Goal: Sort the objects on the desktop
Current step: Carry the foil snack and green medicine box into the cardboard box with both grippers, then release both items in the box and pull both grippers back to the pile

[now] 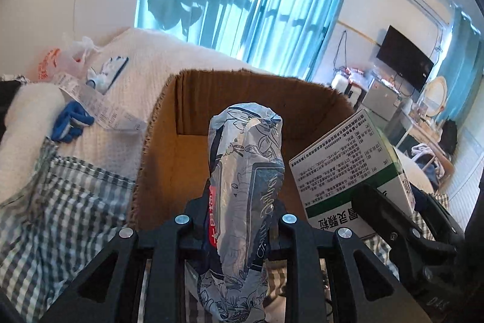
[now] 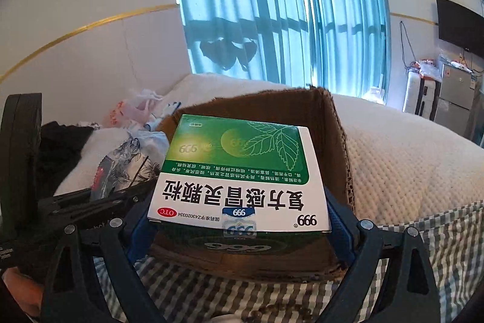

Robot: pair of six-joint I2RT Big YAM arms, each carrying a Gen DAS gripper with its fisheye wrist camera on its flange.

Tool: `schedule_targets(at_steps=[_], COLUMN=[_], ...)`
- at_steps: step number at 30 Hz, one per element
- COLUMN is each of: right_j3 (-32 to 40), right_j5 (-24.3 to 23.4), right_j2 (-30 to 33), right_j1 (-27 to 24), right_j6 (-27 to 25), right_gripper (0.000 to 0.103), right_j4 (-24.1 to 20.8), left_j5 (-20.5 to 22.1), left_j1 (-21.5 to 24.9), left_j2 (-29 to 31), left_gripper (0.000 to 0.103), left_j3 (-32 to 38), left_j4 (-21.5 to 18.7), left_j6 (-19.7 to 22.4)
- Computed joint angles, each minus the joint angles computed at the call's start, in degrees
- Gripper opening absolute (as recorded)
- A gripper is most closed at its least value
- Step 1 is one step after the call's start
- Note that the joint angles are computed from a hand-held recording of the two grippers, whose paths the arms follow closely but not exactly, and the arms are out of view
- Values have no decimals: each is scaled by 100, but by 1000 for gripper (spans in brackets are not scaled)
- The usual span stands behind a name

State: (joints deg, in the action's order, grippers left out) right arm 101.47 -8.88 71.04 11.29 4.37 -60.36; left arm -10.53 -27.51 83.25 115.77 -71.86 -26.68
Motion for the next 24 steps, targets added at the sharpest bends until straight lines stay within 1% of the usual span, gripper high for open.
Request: schedule_targets(at_steps=[2,3,5,7,8,9,10,12,13,15,17,18,20,21,24], right_j3=[-82,-127,-181,-205,-189,-180,-163,-142,-109,-57,45,60,1,-44,-197], right_j5=[-48,-31,-37,-123,-197,-247,-336,-410,-386,-391,-613,-732,-971,-1090,-1352], right_j2=[10,-10,-54,-112,-133,-161,-195,-250,-293,-358,-414,-486,-645,-728,-1036], right_j1=[-49,-66,-119,-198,-245,-277,-329,-395,-422,-477,-605,-697,-877,-974,-1331], right_j6=[59,97,158,267,336,386,454,543,595,657,745,794,836,837,624], right_gripper=[94,95,103,103,103,103,103,103,103,103,103,103,103,103,103], right_j4=[69,107,139,125,114,99,76,60,10,-99,-304,-484,-702,-794,-1248], left_j5=[20,-23,-122,-143,-191,-203,-240,-249,-258,-286,-329,-346,-401,-437,-581], left_j1=[-19,-44,-88,-89,-91,-80,-80,-77,-77,-101,-173,-217,-357,-434,-737], left_j2=[45,69,104,81,62,45,-4,-97,-109,-81,-63,-75,-136,-165,-406], left_gripper=[26,28,36,66,75,90,94,94,94,94,94,94,96,102,103], left_j3=[-35,-45,-58,-112,-129,-141,-174,-205,-154,30,248,332,460,510,382], left_j4=[46,63,92,144,136,138,153,195,138,-71,-338,-449,-670,-798,-1004], left_j6=[92,134,191,170,74,0,-114,-251,-291,-324,-336,-313,-178,-79,160])
